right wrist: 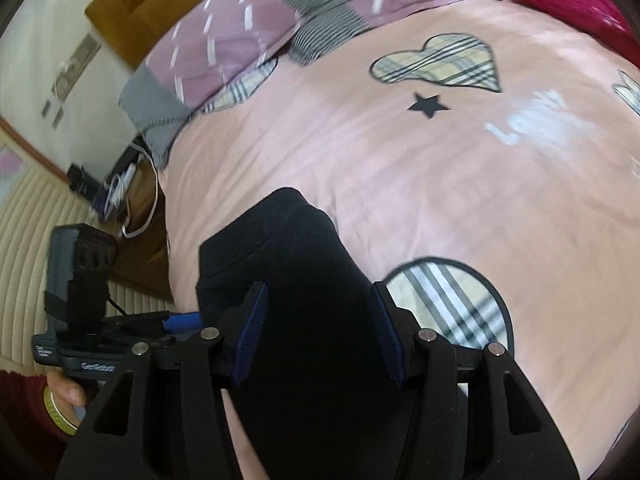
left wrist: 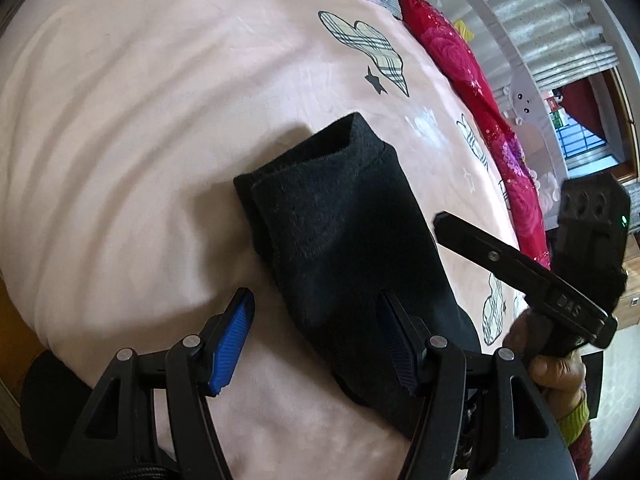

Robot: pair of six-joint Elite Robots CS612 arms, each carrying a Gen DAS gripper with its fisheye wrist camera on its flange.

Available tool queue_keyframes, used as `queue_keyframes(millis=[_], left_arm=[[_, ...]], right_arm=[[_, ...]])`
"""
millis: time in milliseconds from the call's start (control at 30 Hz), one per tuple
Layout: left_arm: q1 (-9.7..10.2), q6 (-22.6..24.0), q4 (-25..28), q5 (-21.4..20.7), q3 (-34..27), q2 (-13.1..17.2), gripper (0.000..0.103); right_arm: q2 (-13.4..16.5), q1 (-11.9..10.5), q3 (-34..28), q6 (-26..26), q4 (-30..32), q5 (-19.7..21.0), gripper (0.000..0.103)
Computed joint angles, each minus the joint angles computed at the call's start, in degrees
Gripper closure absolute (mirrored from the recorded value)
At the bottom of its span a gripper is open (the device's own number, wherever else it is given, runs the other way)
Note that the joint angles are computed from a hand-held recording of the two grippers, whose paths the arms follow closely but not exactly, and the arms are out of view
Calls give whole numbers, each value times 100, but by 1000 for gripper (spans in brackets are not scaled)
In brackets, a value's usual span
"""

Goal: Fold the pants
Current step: 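Grasp the end of the black pants bundle with both grippers together, then lift the bundle end and fold it over the rest with both grippers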

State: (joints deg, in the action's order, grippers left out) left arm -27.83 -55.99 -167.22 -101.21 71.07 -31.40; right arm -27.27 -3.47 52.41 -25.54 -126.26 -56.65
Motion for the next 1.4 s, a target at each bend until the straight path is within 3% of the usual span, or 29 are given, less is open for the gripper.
queue_keyframes(millis=[333, 467, 533, 600, 700, 1133, 1400], left_arm=[[2, -4, -152, 165, -131, 149, 40], [-1, 78, -153, 227, -205, 205, 44], [-24, 213, -29, 369, -245, 206, 51], [-42, 328, 46, 473, -249, 192, 56], [-33, 539, 42, 375, -342, 246, 80], [-110, 650, -656, 351, -140, 1, 89], [-287, 1071, -983, 266, -158, -167, 90]], right_arm=[[748, 100, -1421, -476, 1505, 36, 49], [900, 138, -1666, -581, 1721, -26, 68], [886, 116, -1612, -577, 1691, 107, 74], [832, 84, -1489, -526, 1585, 244, 78], [733, 24, -1287, -393, 1395, 470, 81], [120, -149, -204, -80, 278, 947, 84], [-429, -438, 828, 361, -926, 1529, 85]])
